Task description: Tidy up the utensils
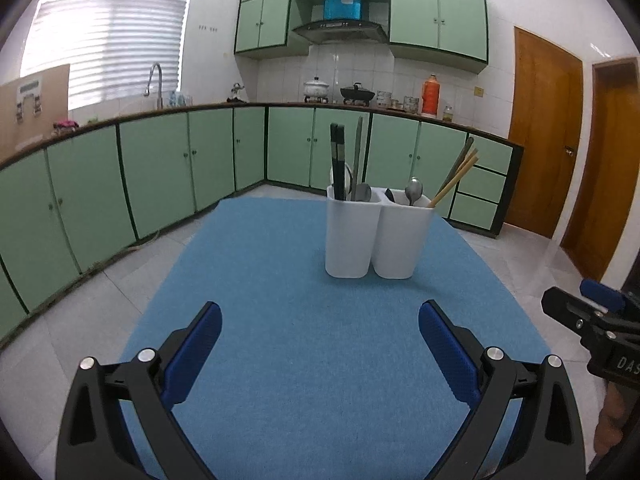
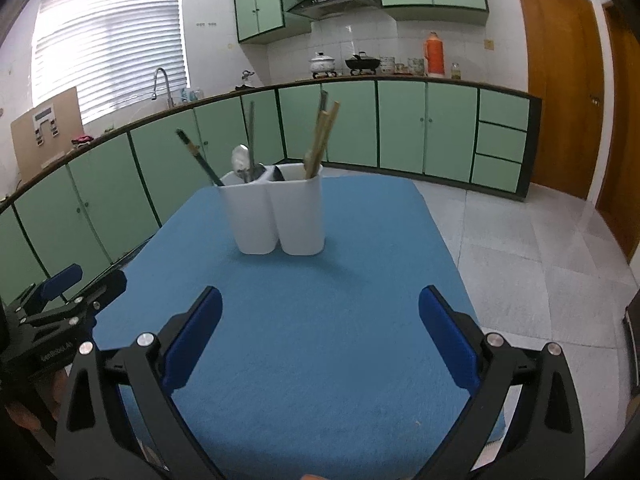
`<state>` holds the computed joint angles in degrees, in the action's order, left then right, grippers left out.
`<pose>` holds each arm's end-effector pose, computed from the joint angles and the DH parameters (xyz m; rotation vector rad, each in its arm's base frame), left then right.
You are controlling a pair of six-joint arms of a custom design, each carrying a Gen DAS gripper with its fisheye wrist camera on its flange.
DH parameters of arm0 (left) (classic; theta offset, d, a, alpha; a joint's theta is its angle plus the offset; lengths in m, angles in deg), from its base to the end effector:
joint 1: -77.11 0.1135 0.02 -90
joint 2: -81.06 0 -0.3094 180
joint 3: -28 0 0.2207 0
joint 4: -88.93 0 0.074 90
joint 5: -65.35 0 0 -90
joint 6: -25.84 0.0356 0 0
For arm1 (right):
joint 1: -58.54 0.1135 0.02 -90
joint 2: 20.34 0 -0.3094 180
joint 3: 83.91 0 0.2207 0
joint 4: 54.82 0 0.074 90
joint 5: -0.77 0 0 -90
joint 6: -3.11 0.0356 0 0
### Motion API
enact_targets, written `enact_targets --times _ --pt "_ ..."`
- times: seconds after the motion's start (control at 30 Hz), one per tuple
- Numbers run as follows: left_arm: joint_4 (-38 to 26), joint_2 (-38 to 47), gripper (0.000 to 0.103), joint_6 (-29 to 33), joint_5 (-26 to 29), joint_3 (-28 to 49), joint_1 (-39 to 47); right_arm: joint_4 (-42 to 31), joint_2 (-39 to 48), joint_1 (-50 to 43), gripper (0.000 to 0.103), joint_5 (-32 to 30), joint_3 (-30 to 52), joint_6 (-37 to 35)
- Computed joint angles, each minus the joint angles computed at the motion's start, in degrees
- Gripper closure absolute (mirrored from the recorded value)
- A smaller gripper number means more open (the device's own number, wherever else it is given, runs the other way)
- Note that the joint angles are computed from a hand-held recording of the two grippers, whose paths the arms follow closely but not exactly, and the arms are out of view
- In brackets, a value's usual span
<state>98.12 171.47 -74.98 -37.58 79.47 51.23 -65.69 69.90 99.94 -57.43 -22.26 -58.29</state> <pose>0.2628 -0.1186 0.2302 0.1366 2.0748 -0.1559 0.2341 0.1814 0.2510 0.0471 2.1419 0.0795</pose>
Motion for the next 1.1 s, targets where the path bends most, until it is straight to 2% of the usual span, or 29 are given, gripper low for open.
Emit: enact_targets --times 0.33,1.1 --pt "-5.8 -6.3 0.006 0.6 -2.2 1.1 -1.5 -7.7 -3.4 1.9 0.007 1.1 4.0 0.5" --pt "-8.2 -7.1 0.006 0.6 -2.6 2.8 -2.2 -8.5 -3.7 0.6 0.007 -1.3 4.8 -0.8"
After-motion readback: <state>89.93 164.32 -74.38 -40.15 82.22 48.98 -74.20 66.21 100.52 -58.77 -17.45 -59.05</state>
